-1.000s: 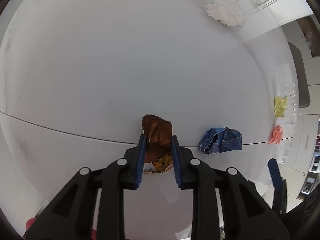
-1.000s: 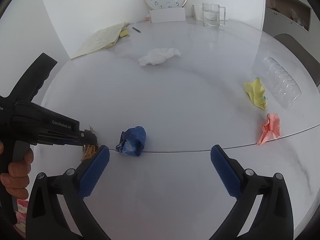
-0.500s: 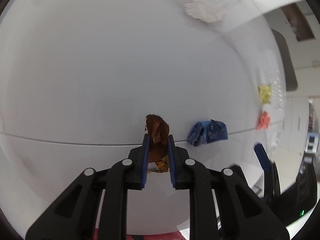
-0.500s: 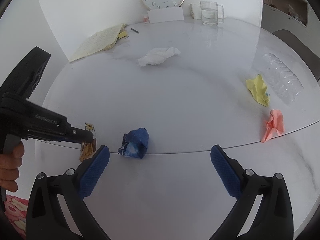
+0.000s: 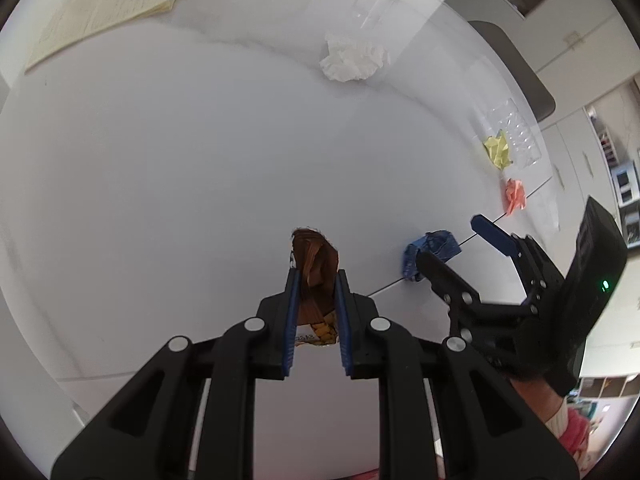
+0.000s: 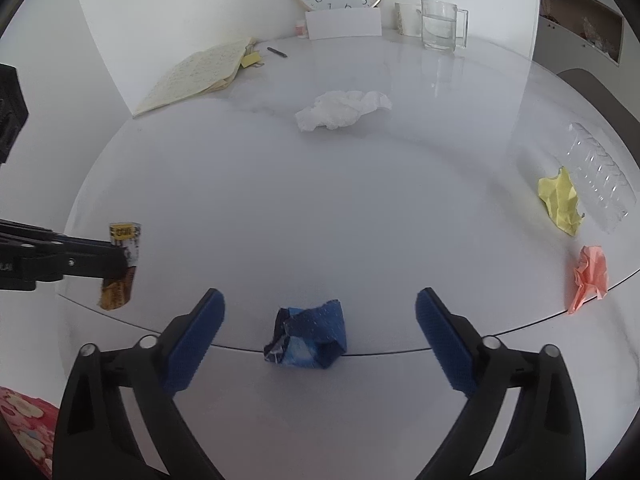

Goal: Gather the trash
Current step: 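Grasp the brown wrapper with the left tool while the right tool grasps the blue crumpled paper, then carry both items to the bin and open both tools over it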

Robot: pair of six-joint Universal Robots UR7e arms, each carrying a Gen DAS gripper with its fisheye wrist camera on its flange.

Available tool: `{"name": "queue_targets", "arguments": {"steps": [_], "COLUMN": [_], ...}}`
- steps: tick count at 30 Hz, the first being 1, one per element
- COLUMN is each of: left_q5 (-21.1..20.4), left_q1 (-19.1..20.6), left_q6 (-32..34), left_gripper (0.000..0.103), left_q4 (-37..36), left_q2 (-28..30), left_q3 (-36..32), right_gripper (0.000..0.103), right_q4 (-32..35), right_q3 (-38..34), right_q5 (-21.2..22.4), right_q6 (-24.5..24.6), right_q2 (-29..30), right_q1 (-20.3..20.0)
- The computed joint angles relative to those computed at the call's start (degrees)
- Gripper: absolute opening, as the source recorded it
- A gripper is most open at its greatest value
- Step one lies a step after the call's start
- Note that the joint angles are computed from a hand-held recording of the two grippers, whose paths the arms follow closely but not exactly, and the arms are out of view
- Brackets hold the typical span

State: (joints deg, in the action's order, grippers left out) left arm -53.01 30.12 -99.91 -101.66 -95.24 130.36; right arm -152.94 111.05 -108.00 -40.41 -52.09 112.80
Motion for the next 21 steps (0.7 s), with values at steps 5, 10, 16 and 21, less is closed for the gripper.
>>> {"name": "queue_targets", "arguments": {"steps": [5, 10, 16, 21], "left_q5": [-0.2, -0.3, -0.7, -0.7], "left_q1": [1.1, 2.3, 2.5, 2.1], "left_q6": [3.7, 7.3, 10.4, 12.5], "left_gripper": [0.017, 0.017, 0.017, 0.017], "left_q4": [-0.9, -2.3, -4.4, -4.1], "left_q2": [-1.0, -0.5, 2.0, 4.7], "left_q3": [0.4, 0.2, -0.5, -2.1], "right_gripper": [0.064, 0.04, 0.033, 0.032], "right_q4": [-2.4, -0.8, 1.1, 2.3], "right_q3": [0.7, 1.1, 1.2, 1.3], "right_q5": [-3.6, -3.9, -1.6, 1.0], "right_q6": [0.5, 3.2, 6.3, 8.0], "right_q2": [1.4, 0.7, -1.1, -2.8], "right_q1": [0.9, 0.1, -1.5, -2.7]}}
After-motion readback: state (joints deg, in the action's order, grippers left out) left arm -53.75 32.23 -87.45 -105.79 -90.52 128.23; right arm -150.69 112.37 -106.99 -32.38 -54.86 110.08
